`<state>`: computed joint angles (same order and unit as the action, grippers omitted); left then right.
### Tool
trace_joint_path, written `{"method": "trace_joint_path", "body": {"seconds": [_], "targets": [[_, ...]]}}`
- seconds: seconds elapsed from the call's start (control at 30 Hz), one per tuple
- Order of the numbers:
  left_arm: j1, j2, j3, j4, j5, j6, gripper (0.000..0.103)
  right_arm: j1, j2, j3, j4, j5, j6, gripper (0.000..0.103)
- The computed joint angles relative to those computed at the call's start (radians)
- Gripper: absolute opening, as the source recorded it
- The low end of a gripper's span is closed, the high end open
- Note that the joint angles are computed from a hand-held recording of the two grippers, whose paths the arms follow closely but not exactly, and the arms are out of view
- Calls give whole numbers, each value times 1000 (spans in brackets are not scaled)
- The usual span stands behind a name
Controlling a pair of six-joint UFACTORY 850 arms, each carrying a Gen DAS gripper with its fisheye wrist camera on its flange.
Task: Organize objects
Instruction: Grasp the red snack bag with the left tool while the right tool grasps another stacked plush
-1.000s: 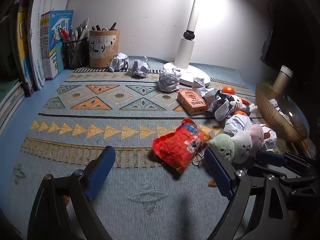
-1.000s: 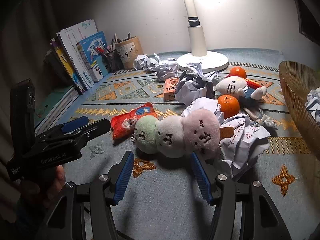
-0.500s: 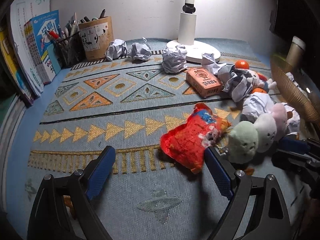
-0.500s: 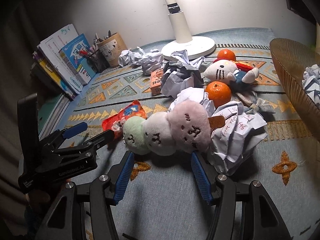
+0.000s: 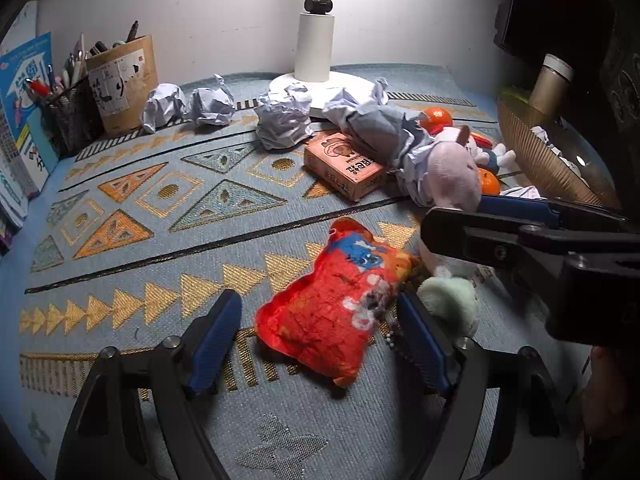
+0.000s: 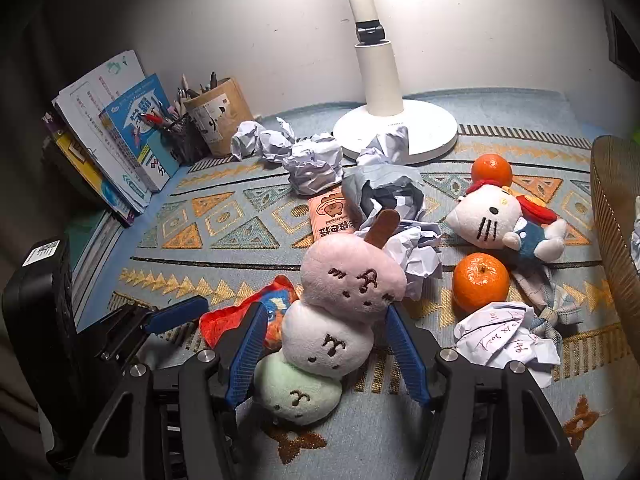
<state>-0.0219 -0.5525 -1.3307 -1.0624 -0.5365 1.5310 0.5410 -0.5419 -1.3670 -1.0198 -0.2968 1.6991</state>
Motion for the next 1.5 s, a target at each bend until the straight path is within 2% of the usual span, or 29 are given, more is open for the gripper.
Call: {"method": "trace_joint_path", "body": {"seconds": [0.03,0.07,0.1,0.2,0.27,0.33,0.5,0.57,0.67,0.7,0.73,0.8,0.83,0.9,1.0,1.07,1.13,1.2,1.27,1.3,1.33,1.4,1.43,1.47,1.5], "targets": [[2,-3,-4,10,-21,-6,59,0,-8,-10,36,-7,-41,57],[1,-1,-2,7,-21,0,58,2,-16,-22,80,-15,-96,54],[0,1,1,7,-16,4,55,3,-25,-30,113,-17,-143,44],[1,16,22,-29,3,47,42,20,-22,-33,66,-40,-147,43],[19,15,18,-44,-33,27,36,34,-8,-27,37,-68,-158,42],[44,14,14,-52,-56,-33,36,50,11,-22,29,-123,-201,42],[97,26,32,-111,-25,-81,36,71,17,-57,241,-199,-605,43],[104,34,50,-150,5,-54,36,81,-8,-83,240,-218,-643,43],[99,36,62,-166,49,-49,36,69,-28,-90,258,-151,-616,47],[98,42,70,-192,58,-24,36,59,-24,-80,285,-118,-603,54],[99,44,76,-217,67,-1,37,45,-15,-64,322,-80,-590,65],[102,34,65,-178,63,-46,39,20,26,1,333,22,-513,66],[105,28,58,-162,50,-68,40,15,42,26,333,44,-482,66],[110,24,54,-181,34,-55,40,21,59,52,263,24,-374,67],[108,22,53,-173,26,-56,49,32,58,62,289,38,-364,67],[109,23,56,-167,14,-51,58,41,39,44,325,35,-385,67],[108,29,61,-176,17,-38,87,51,7,9,341,10,-410,66],[105,47,87,-274,45,70,87,61,-33,-39,319,-47,-401,66],[94,51,91,-268,70,84,83,64,-62,-74,310,-79,-383,66],[81,50,89,-236,110,58,80,64,-71,-85,301,-87,-372,65],[76,45,81,-194,126,12,71,65,-77,-89,277,-91,-346,64],[75,34,66,-132,108,-39,60,66,-92,-104,260,-105,-331,57],[72,39,72,-147,114,-14,56,70,-101,-115,246,-127,-322,52],[69,43,79,-162,126,11,56,74,-111,-126,227,-151,-313,51],[64,50,89,-183,145,40,51,77,-115,-130,215,-153,-308,48]]}}
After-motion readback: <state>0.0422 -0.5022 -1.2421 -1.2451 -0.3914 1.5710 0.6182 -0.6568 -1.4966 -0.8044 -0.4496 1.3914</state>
